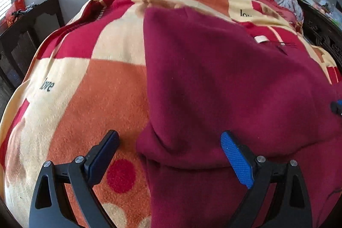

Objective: Fold small clothes

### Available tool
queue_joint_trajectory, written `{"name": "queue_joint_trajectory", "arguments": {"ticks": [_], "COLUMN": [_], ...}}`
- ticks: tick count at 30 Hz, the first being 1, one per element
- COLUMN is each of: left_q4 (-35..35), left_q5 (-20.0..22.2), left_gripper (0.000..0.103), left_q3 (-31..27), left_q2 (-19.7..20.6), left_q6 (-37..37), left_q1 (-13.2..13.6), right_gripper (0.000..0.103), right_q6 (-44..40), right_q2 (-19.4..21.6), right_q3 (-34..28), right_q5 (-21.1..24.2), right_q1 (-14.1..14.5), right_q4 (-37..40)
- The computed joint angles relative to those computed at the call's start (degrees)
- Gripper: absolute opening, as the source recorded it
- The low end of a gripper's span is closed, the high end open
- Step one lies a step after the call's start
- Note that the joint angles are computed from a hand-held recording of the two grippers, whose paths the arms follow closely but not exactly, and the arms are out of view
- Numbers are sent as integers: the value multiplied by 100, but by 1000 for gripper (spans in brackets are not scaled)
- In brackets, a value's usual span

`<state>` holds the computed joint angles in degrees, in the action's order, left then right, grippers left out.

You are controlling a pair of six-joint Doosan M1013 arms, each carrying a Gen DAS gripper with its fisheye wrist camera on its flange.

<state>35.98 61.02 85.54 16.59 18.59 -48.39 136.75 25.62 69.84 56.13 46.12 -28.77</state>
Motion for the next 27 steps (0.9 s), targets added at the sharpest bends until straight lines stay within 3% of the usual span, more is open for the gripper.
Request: {"name": "queue_joint_trajectory", "arguments": {"ticks": [9, 15, 20, 24, 27], "left_q4": [628, 666, 370, 272, 368], "left_q5": [233, 116, 50, 97, 23], "left_gripper": [96, 96, 96, 96, 99], "left_q3": [-139, -401, -501, -528, -469], "left_q2": [-55, 137, 304, 409, 409], "left_q6": [-356, -264, -91, 33, -87], "left_q1": [-295, -331, -250, -225, -244], "right_gripper": [57, 57, 57, 58, 59], "right_q6": [475, 370, 289, 455, 683], "right_q2": [-443, -279, -174, -249, -578], "right_q3": [367, 198, 249, 463, 841], "right_q5": [-470, -309, -92, -416, -1034], "right_q1": [205, 314, 230, 201, 90], "right_q4": [-90, -188, -116, -208, 163]}}
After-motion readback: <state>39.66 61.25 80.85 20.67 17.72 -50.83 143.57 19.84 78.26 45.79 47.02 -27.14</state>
